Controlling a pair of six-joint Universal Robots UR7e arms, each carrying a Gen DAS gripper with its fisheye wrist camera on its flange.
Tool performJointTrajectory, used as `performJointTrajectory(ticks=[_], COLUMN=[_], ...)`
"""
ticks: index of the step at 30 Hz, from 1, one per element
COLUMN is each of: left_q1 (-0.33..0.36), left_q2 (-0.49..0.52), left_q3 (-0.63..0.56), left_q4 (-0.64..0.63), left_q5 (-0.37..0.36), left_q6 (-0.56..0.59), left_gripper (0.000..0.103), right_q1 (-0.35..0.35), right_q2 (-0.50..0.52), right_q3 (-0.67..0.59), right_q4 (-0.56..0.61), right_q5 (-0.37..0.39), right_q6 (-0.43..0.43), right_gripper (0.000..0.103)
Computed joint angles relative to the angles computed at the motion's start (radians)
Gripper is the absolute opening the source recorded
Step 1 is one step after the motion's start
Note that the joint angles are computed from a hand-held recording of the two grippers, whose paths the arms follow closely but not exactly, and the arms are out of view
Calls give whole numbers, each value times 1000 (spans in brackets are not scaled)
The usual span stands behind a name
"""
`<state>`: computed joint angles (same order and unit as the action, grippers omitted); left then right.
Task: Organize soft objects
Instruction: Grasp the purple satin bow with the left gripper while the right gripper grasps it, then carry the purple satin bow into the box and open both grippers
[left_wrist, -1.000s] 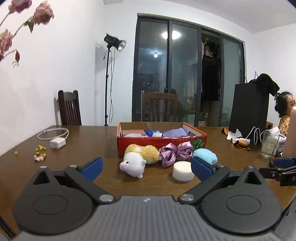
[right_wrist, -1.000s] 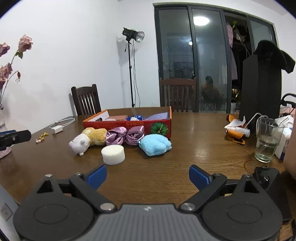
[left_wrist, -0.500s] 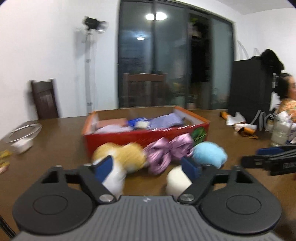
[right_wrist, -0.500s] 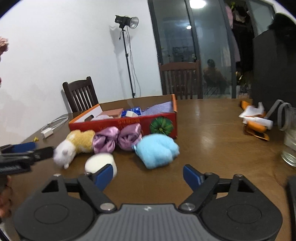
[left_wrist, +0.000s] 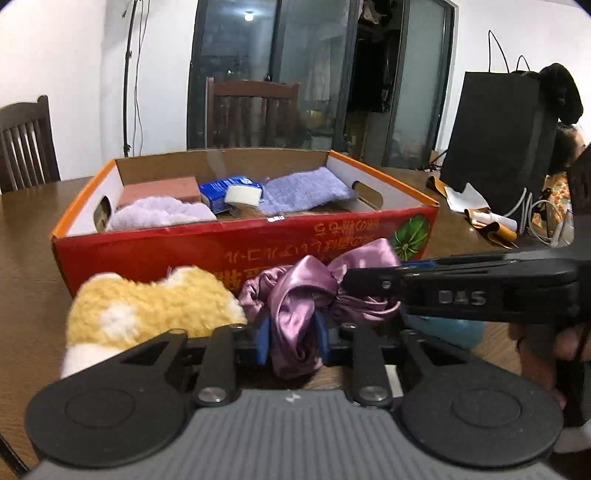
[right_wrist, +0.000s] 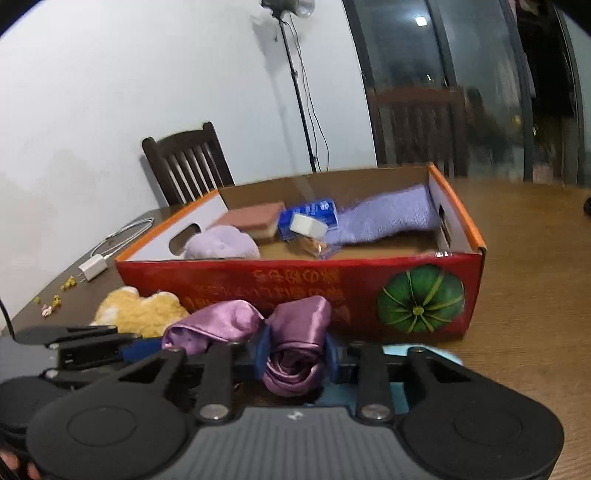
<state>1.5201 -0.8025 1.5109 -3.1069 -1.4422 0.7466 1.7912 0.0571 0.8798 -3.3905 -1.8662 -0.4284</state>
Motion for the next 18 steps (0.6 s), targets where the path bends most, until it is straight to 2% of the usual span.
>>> performJointTrajectory(ticks=[3,7,9,11,13,15,18], left_q1=[7,10,10,-6,-4,-1,16], left_q2=[0,-7,-16,-51,-119,-202,-310], left_q3=[-15,-21,2,56,137,240,353], left_q4=[16,31,-22,-107,-156,-194,-127], left_q5=[-11,-53,-99,-93,-157,-199,-227], left_q6=[-52,-49,-29,-62,-110,-143,-221], left_gripper=[13,12,12,11,11,11,11], right_q1=[2,5,8,20,44,61,87], right_q2=[13,1,-7,-16,-53,-125,-209], right_q3=[-6,21,32,51,135,280,473], right_q4=[-26,-54,-68,-117,-208,-281,-360], right_q5=[-2,9,22,20,16,70,115], right_q6=[-14,-27,-31,-38,-68,-68,-83], right_gripper=[19,17,16,16,16,16,16])
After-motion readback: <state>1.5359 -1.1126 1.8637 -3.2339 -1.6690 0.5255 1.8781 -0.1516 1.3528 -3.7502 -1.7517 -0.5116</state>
